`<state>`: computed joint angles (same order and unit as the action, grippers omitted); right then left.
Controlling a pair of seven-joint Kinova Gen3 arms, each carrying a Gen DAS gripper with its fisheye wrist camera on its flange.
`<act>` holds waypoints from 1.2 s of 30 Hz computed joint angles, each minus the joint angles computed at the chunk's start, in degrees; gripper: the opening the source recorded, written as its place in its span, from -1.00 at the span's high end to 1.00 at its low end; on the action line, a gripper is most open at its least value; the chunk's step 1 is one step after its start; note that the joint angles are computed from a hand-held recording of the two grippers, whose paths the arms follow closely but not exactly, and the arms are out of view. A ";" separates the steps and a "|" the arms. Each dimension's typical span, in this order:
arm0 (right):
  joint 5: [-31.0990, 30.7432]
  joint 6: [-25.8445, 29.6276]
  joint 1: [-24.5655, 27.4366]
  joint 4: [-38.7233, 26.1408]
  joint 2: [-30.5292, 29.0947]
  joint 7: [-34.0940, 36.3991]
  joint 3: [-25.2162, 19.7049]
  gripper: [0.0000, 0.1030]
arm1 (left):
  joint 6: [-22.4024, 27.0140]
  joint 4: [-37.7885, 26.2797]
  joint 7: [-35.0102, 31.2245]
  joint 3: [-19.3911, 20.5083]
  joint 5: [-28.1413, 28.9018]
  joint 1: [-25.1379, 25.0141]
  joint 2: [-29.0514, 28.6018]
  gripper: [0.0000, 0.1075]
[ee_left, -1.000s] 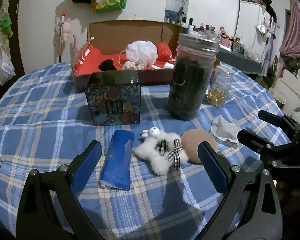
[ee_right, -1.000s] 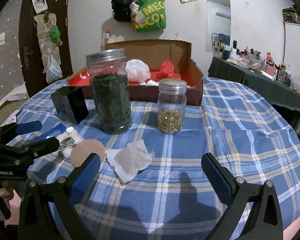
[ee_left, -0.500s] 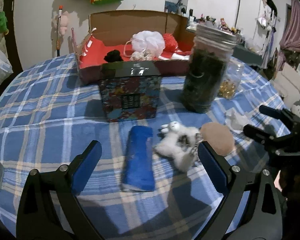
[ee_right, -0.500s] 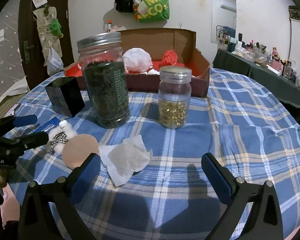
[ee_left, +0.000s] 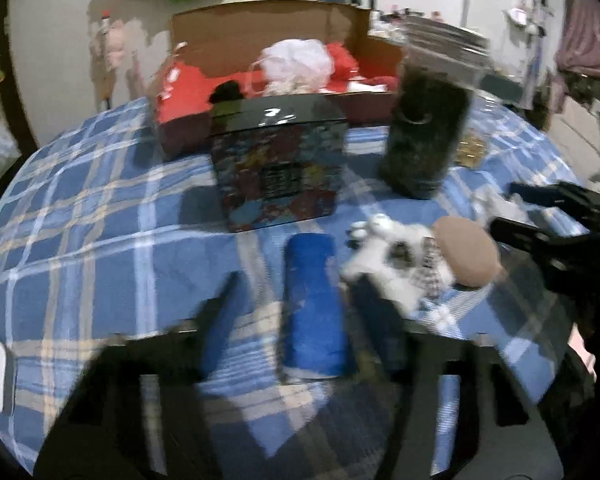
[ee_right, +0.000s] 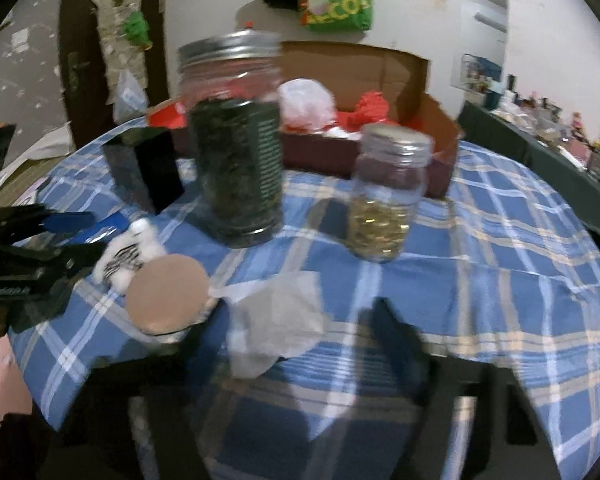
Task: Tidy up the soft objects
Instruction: 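Grasp the blue folded towel with the left tool while the right grasps the white tissue, then lift the blue towel and white tissue and carry them toward the box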
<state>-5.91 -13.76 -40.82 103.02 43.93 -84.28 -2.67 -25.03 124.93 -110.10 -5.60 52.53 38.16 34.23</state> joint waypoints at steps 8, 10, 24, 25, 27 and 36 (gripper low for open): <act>2.07 -5.04 1.71 3.04 -0.95 0.43 -3.13 0.57 | -2.70 1.94 3.90 2.27 -3.41 -0.91 -1.09 0.58; 2.63 -6.02 2.43 3.71 -1.50 0.42 -4.15 0.57 | -3.73 2.23 3.56 2.13 -3.27 0.06 -1.67 0.58; 3.97 -7.84 3.13 4.11 -2.34 0.40 -6.25 0.57 | -4.70 -0.46 7.77 5.85 -12.31 -1.33 -2.10 0.58; 4.14 -7.88 3.29 4.16 -2.33 0.32 -6.38 0.57 | -4.40 -0.66 7.94 5.76 -12.58 -1.30 -2.03 0.58; 4.11 -8.39 3.17 4.43 -2.36 0.30 -6.31 0.57 | -4.25 -0.85 8.53 5.66 -13.24 -1.27 -1.83 0.58; 4.12 -8.23 3.18 4.42 -2.31 0.05 -6.33 0.57 | -3.65 -0.99 10.12 4.83 -14.65 -0.93 -1.73 0.58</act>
